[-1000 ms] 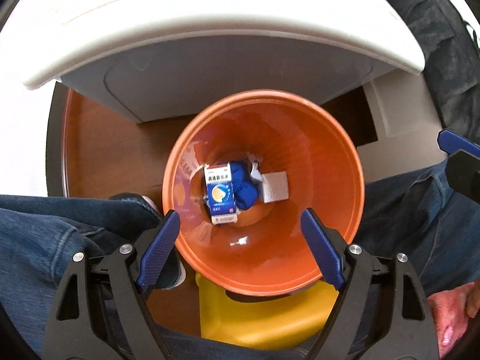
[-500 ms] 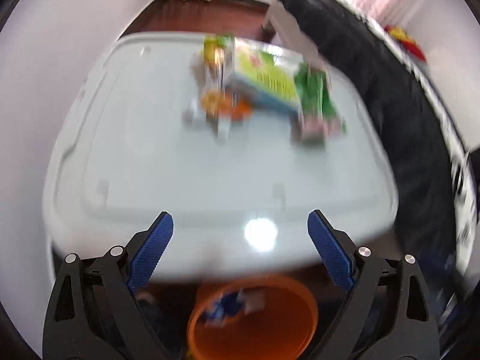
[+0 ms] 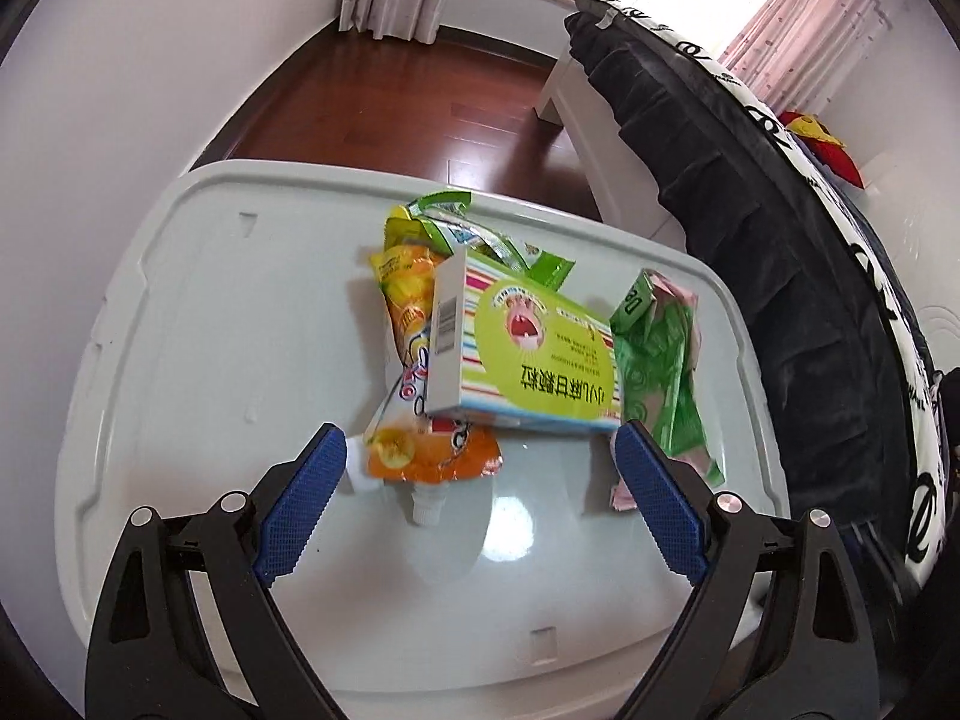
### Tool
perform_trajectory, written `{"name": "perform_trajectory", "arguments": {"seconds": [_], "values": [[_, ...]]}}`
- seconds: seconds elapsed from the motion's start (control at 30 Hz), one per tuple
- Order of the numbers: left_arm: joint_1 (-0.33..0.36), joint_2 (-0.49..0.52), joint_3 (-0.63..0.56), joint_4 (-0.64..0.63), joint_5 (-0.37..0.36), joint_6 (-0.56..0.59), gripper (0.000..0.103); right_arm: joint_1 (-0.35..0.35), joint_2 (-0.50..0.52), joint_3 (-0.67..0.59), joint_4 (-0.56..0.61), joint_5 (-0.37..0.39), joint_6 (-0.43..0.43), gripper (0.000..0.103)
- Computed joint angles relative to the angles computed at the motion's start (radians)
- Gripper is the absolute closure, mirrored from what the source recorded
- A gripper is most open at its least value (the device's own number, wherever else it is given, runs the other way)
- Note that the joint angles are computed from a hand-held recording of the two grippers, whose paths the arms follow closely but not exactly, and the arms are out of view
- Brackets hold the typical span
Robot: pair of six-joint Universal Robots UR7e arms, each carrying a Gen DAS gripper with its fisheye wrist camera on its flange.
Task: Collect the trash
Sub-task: 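Raise both tools back toward the items on the white lid, then grasp the green snack bag with the right tool while the left grasps the green medicine box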
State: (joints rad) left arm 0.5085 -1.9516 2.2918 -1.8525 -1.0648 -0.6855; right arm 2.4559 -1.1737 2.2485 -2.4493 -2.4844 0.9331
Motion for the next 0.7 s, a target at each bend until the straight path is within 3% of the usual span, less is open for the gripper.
{"name": "perform_trajectory", "arguments": {"seconds": [0.1,0.17,0.23,0.27,0.33,0.43,0.7], "values": [[0.011,0.012,-0.012,0.012,0.006,0.006,0.014,-0.140,0.056,-0.008,-0.060,-0.026,-0.077,0.016],[0.018,0.012,-0.017,0.016,0.010,0.013,0.014,-0.200,0.088,-0.018,-0.071,-0.040,-0.083,0.022],[0.020,0.008,-0.022,0.021,0.022,0.012,0.014,-0.252,0.102,-0.015,-0.131,0.014,-0.124,0.060],[0.022,0.004,-0.024,0.020,0.023,0.016,0.014,-0.259,0.103,-0.017,-0.128,0.024,-0.113,0.063],[0.030,0.000,-0.028,0.016,0.025,0.024,0.014,-0.235,0.108,-0.045,-0.048,-0.011,-0.074,0.074],[0.040,-0.004,-0.029,0.013,0.027,0.029,0.014,-0.193,0.078,-0.054,0.033,-0.020,-0.006,0.079],[0.077,0.005,-0.012,-0.073,-0.026,0.090,0.014,-0.015,-0.037,-0.061,0.199,-0.027,0.130,0.081]]}}
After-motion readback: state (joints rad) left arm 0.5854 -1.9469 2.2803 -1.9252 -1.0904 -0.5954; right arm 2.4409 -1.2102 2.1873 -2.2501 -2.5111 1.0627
